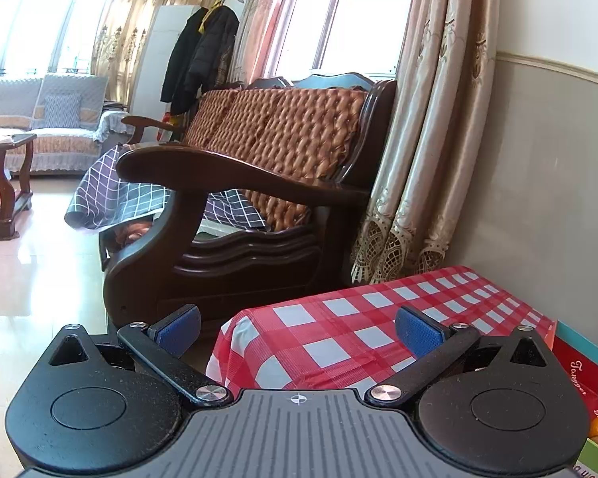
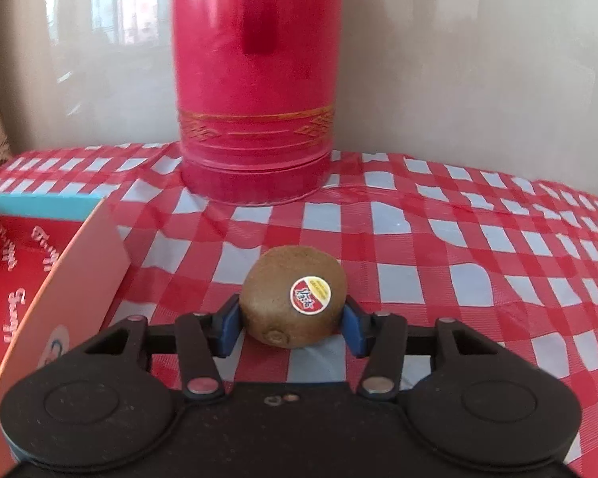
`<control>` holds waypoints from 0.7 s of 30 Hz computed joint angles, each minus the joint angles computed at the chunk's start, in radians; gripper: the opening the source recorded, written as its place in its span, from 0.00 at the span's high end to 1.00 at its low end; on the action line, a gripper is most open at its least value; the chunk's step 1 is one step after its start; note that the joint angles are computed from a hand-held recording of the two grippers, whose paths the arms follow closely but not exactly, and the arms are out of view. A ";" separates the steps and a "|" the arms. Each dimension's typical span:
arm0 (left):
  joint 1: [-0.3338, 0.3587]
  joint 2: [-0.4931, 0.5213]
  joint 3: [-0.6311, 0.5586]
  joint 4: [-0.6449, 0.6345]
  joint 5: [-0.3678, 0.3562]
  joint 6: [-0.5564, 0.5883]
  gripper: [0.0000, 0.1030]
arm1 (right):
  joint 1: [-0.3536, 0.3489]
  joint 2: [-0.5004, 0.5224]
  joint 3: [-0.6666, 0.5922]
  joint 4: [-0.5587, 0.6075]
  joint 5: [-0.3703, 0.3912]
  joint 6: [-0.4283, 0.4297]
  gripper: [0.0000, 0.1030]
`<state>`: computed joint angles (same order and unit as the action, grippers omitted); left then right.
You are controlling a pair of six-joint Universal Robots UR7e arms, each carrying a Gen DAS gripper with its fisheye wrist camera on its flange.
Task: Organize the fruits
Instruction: 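Reach the right gripper to the stickered kiwi and close on it, then carry the kiwi into the box and open the right gripper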
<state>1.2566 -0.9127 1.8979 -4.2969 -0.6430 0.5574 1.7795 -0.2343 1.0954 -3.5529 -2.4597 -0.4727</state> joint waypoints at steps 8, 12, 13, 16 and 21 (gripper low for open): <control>-0.001 -0.003 0.005 -0.004 -0.003 0.004 0.00 | 0.038 -0.038 0.111 -0.125 0.080 -0.068 0.59; -0.001 -0.004 0.006 -0.002 -0.005 -0.002 0.00 | 0.072 -0.072 0.180 -0.160 0.178 -0.073 0.59; -0.001 -0.005 0.007 0.000 -0.005 -0.005 0.00 | 0.081 -0.075 0.186 -0.155 0.199 -0.075 0.59; -0.001 -0.007 0.010 0.008 -0.008 -0.011 0.00 | 0.104 -0.073 0.184 -0.096 0.258 -0.075 0.59; -0.001 -0.011 0.017 0.020 -0.017 -0.005 0.00 | 0.123 -0.010 0.099 0.026 0.287 -0.080 0.59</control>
